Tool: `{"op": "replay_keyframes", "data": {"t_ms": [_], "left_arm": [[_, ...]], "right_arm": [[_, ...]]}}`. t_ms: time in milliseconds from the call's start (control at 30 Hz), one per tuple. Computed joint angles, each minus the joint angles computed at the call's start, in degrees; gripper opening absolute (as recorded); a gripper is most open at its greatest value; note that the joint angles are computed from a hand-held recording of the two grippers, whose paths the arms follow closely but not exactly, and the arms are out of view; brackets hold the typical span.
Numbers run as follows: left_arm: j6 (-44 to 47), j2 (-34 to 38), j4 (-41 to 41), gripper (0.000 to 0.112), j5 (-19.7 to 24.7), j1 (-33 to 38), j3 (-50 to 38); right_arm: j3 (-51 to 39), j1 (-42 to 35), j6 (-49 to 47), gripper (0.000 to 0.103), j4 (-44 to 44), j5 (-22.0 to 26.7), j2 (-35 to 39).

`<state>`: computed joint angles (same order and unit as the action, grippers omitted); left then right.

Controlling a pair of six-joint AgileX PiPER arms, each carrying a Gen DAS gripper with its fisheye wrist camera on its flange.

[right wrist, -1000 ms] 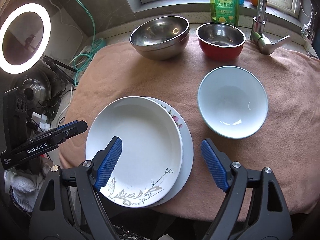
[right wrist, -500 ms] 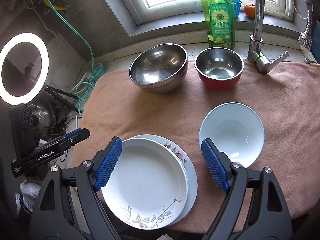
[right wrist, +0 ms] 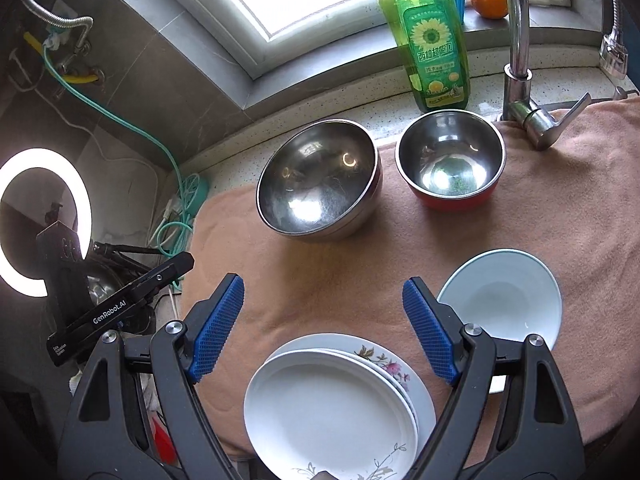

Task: Organize plates and bowls
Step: 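Move both grippers to the plain steel bowl rim and close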

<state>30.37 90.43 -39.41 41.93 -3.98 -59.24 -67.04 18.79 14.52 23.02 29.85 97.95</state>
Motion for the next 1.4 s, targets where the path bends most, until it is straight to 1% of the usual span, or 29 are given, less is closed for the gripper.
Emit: {"op": "replay_keyframes", "data": {"t_ms": [133,233,300,400,533,600,700,767,800,867,1000,1067,1300,1400], "left_arm": [[-0.2,5.33,0.11,0.051,1.11,-0.5,-5.7],[-0.56,8.86,-0.16,0.051,2.23,-0.71,-9.63],[-1.03,10.86,0.29,0.051,2.52,-0.98,-11.91],[-2.25,13.63,0.65,0.051,3.0,-1.12,-14.91],[-2.88,17.79,0.44,0.051,4.87,-1.4,-19.65],[-3.02,19.82,0.07,0.051,6.49,-1.42,-22.04],[-3.8,22.31,0.14,0.051,7.79,-1.63,-24.9],[-4.18,24.31,-0.35,0.051,9.44,-1.47,-27.24],[-4.58,25.26,-0.21,0.051,10.08,-1.52,-28.5],[-5.17,26.84,0.52,0.051,11.03,-1.73,-30.71],[-6.38,29.47,1.97,0.051,12.69,-2.29,-34.81],[-6.79,30.28,2.43,0.05,13.05,-2.43,-36.07],[-7.72,33.48,3.49,0.048,15.12,-3.1,-40.22],[-8.41,34.44,4.32,0.046,15.52,-3.83,-41.75]], "right_arm": [[-3.34,-0.77,1.13,0.084,0.42,0.53,3.26],[-6.58,-0.91,3.81,0.084,-1.61,1.35,6.01],[-7.66,-1.75,2.78,0.084,0.95,1.5,7.67],[-10.1,-1.6,5.67,0.079,-1.48,2.24,9.93],[-12.99,-2.53,6.13,0.076,-0.23,3.46,13.04],[-14.81,-2.92,6.96,0.072,-0.66,4.32,14.51],[-17.07,-3.24,8.53,0.071,-1.59,5.07,16.27],[-18.38,-3.43,8.87,0.07,-1.56,5.59,17.32],[-18.92,-3.5,8.93,0.069,-1.34,5.83,17.8],[-20.15,-3.52,9.66,0.059,-1.73,6.51,18.8],[-21.27,-3.78,9.76,0.055,-0.82,6.81,20.48],[-21.64,-3.96,10.02,0.049,-0.8,6.92,21.04],[-23.2,-4.16,11.74,0.048,-2.22,7.69,22.49],[-25.12,-4.18,12.54,0.04,-3.15,8.75,23.93]]}}
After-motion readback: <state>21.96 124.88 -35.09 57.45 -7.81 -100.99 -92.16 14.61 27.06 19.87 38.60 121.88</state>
